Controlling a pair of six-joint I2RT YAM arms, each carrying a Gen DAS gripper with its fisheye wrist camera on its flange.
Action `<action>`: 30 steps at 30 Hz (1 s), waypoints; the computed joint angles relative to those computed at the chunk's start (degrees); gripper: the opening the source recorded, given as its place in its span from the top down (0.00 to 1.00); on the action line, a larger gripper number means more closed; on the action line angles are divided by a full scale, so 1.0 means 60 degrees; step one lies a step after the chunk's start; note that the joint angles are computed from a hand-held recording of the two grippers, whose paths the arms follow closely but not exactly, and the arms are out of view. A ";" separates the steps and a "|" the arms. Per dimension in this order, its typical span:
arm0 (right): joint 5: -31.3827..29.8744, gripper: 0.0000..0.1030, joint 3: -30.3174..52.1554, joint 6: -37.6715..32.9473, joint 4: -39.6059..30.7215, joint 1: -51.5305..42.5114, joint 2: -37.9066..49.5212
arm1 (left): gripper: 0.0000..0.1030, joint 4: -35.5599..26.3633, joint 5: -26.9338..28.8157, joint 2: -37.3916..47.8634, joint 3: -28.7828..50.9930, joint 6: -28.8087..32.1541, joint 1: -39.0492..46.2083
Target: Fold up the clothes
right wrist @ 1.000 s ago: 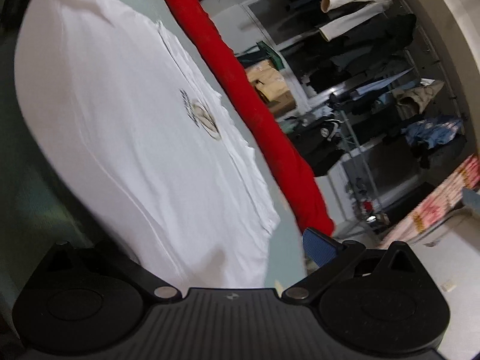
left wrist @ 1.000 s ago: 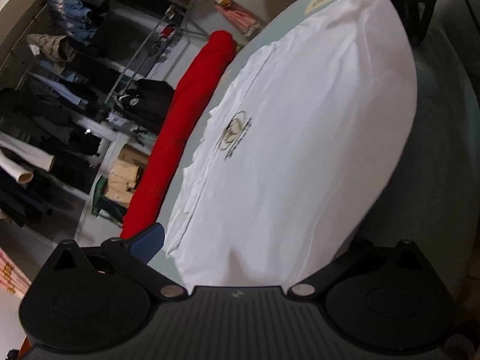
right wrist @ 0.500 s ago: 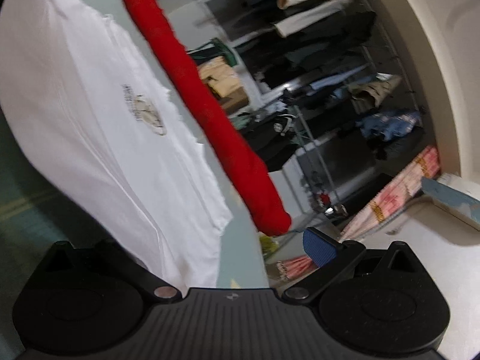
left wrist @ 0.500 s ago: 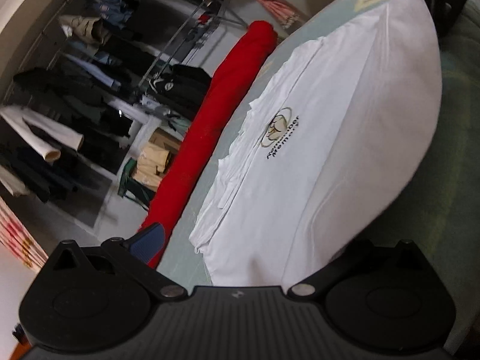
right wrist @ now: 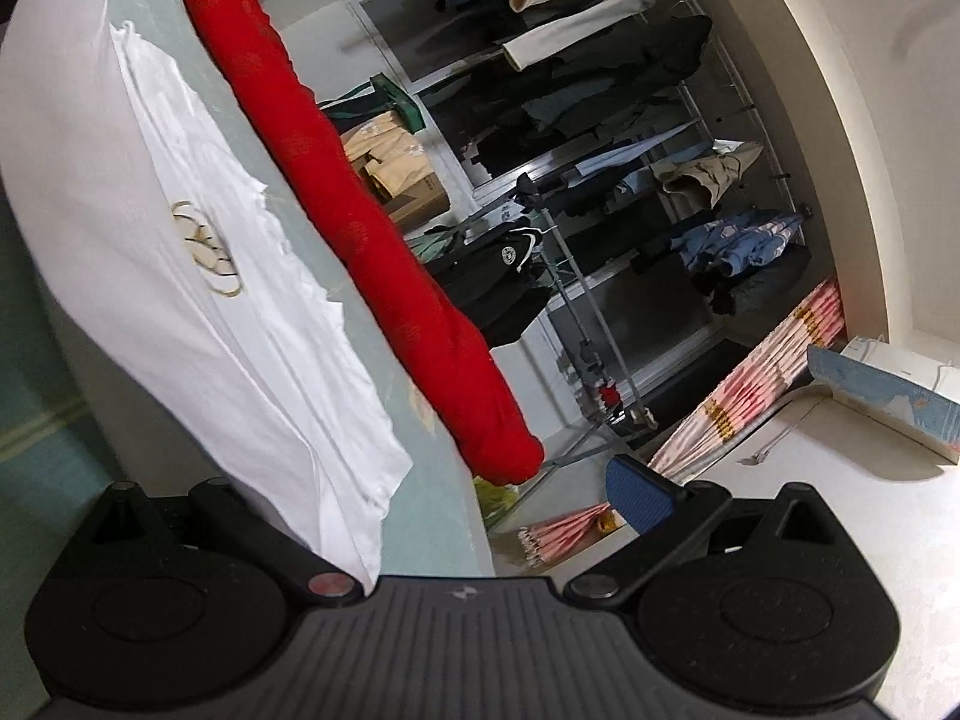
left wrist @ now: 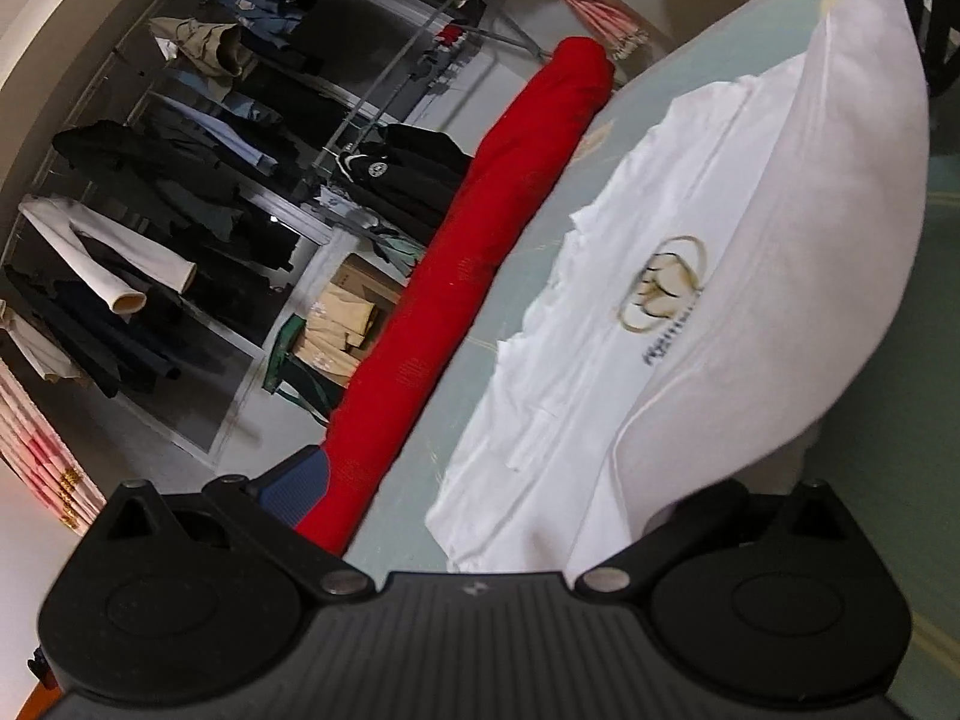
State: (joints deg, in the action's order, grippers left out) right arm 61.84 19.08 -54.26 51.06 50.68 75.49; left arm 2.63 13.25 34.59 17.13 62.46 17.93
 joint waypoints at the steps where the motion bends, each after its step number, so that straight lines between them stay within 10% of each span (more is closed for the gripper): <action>1: -0.0159 0.00 0.0145 0.0018 -0.0031 -0.0178 0.0159 | 0.00 0.0312 -0.0130 0.0418 0.0084 -0.0071 -0.0108; 22: -0.3233 0.00 0.4241 -0.0962 0.0644 -0.3299 0.4192 | 0.00 0.4474 -0.1599 0.7822 0.3610 -0.0710 -0.1485; 30: -0.4187 0.00 0.6517 -0.0262 -0.1364 -0.4014 0.5683 | 0.00 0.4477 -0.1855 1.0002 0.5021 -0.0647 -0.1603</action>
State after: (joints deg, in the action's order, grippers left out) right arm 36.71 58.18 -55.83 42.87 26.59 109.58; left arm 29.50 2.13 94.60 47.25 58.58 8.31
